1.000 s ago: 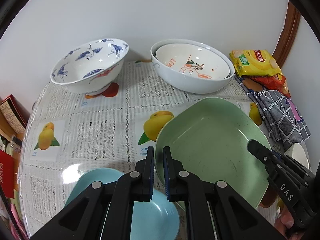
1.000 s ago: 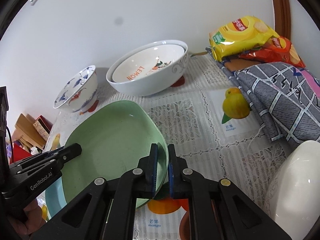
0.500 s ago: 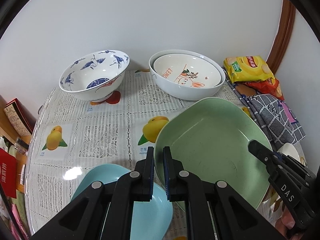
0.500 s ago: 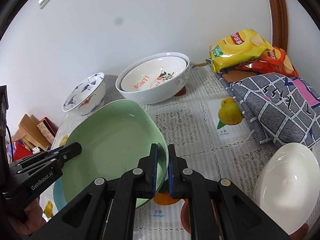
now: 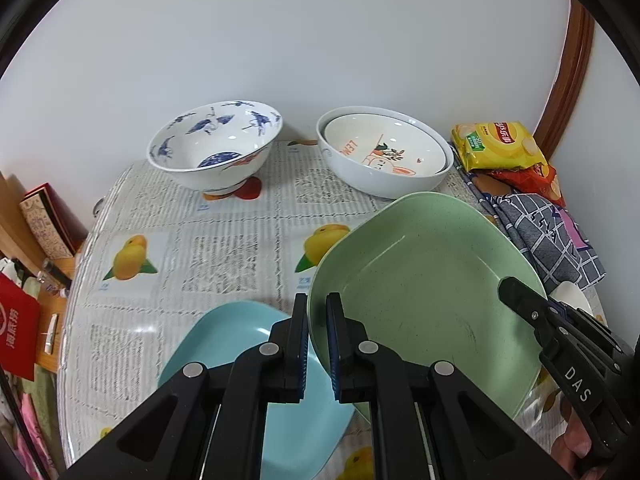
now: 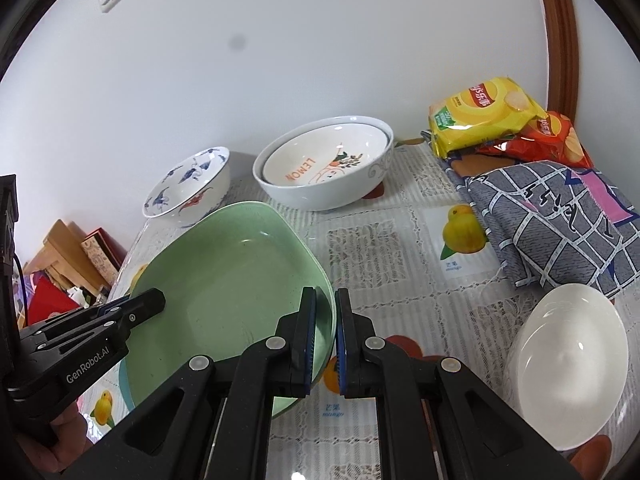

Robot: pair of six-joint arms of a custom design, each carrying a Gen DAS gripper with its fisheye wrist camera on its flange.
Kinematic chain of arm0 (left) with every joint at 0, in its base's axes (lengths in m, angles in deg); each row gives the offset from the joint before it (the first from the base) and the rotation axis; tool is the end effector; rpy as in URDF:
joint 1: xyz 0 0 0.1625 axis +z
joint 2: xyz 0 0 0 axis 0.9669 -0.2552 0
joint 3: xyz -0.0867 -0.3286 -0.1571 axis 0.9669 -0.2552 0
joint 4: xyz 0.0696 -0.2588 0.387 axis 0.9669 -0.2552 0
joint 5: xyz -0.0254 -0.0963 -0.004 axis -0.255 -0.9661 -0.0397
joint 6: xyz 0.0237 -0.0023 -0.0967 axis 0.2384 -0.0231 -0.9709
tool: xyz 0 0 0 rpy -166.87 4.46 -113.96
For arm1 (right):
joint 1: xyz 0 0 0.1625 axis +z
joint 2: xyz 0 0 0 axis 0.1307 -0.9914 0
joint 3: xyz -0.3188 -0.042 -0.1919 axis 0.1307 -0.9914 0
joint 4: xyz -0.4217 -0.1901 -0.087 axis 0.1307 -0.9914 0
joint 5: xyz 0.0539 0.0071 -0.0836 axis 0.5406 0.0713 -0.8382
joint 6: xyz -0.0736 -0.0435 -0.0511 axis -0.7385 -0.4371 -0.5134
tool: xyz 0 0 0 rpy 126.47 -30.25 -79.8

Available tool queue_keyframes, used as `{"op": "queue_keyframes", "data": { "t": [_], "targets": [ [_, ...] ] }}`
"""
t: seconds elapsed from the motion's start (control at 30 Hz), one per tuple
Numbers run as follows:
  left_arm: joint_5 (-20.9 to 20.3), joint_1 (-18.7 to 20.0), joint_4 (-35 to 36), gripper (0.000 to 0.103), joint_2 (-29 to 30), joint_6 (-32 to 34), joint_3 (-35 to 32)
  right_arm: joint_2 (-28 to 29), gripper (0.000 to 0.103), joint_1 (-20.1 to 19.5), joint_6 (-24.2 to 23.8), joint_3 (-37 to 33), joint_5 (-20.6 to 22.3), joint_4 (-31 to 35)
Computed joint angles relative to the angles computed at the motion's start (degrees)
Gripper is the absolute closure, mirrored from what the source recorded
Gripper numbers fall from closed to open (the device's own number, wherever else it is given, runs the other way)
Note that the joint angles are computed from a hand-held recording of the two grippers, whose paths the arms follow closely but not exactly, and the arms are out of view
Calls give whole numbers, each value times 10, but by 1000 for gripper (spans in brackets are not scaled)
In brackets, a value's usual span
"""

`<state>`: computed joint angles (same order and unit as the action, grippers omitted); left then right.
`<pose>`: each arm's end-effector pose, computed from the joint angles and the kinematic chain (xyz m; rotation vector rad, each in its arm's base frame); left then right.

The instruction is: Organize plates and bowls

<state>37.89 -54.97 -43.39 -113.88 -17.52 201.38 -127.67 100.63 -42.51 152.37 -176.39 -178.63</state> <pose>-0.3272 -0.3460 0.2066 -0.0928 2.1414 -0.9129 0.2425 -0.4005 0.2392 0.7758 -2.6539 0.7606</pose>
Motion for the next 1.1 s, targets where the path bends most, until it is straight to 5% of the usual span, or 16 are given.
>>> {"op": "queue_keyframes", "data": {
  "t": [0.53,1.1],
  "targets": [
    [-43,-52,132,94,-50,-122,10,-11,94,37,4,27,20,3],
    [-90,-74,196,93,-96,-204,45,10,95,45,1,45,57,-9]
  ]
}}
